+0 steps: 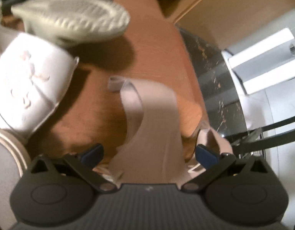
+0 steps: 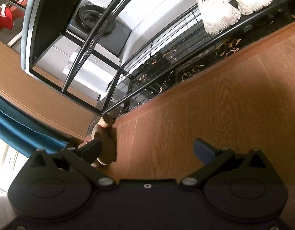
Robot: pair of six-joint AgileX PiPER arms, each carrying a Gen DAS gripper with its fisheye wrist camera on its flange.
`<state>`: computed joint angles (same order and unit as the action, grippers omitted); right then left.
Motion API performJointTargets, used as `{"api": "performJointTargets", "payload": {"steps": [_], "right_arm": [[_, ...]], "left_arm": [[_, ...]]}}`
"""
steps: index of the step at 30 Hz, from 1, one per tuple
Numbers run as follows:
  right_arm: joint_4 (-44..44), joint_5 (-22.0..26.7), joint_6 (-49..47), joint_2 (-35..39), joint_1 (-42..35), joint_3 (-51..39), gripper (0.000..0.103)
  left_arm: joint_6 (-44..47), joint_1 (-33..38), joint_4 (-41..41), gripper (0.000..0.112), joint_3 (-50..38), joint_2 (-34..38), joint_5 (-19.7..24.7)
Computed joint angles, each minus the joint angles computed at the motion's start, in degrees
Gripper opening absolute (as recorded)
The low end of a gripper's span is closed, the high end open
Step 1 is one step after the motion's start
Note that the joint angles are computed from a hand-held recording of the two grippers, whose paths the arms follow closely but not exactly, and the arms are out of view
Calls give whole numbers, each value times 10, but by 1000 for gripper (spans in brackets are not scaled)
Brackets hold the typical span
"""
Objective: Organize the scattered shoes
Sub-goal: 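Turn the left tool to the beige heeled shoes and grasp one, then lift the beige heeled shoe with the left gripper and carry it toward the rack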
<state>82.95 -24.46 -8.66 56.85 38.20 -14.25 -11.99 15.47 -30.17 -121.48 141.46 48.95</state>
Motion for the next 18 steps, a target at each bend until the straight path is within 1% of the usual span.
{"api": "performJointTargets", "payload": {"steps": [1,2,3,4,5,7,8,9,12,14,15,16,18], "right_arm": [[14,-1,-13,-3,2,-1,103],[28,-3,-27,-5,3,-2,103],[34,-2,-32,-4,3,-4,103],[38,-1,-37,-3,2,-6,103],[43,0,-43,-2,2,-8,103],[48,1,-65,-6,6,-8,103],[50,1,-70,-8,6,-7,103],[68,-11,-94,-8,17,-10,103],[75,-6,-107,-7,12,-11,103],[70,8,-98,-10,-1,-8,103],[71,10,-96,-12,-3,-7,103],[69,15,-93,-16,-6,-5,103],[67,21,-92,-23,-12,-2,103]], "left_arm": [[16,1,-12,101,4,-1,-1],[10,0,-3,100,-4,2,3],[0,-10,28,95,-4,0,-4],[-12,-29,82,97,9,-11,-25],[-33,-46,131,96,19,-19,-42],[-59,-64,175,91,38,-31,-71],[-72,-72,187,85,45,-35,-83],[-81,-76,192,83,46,-36,-86],[-118,-80,208,87,11,-16,-55],[-125,-77,207,88,-32,5,-13],[-126,-75,205,87,-50,15,5],[-119,-73,199,85,-45,13,5],[-80,-71,187,74,10,-17,-35]]}}
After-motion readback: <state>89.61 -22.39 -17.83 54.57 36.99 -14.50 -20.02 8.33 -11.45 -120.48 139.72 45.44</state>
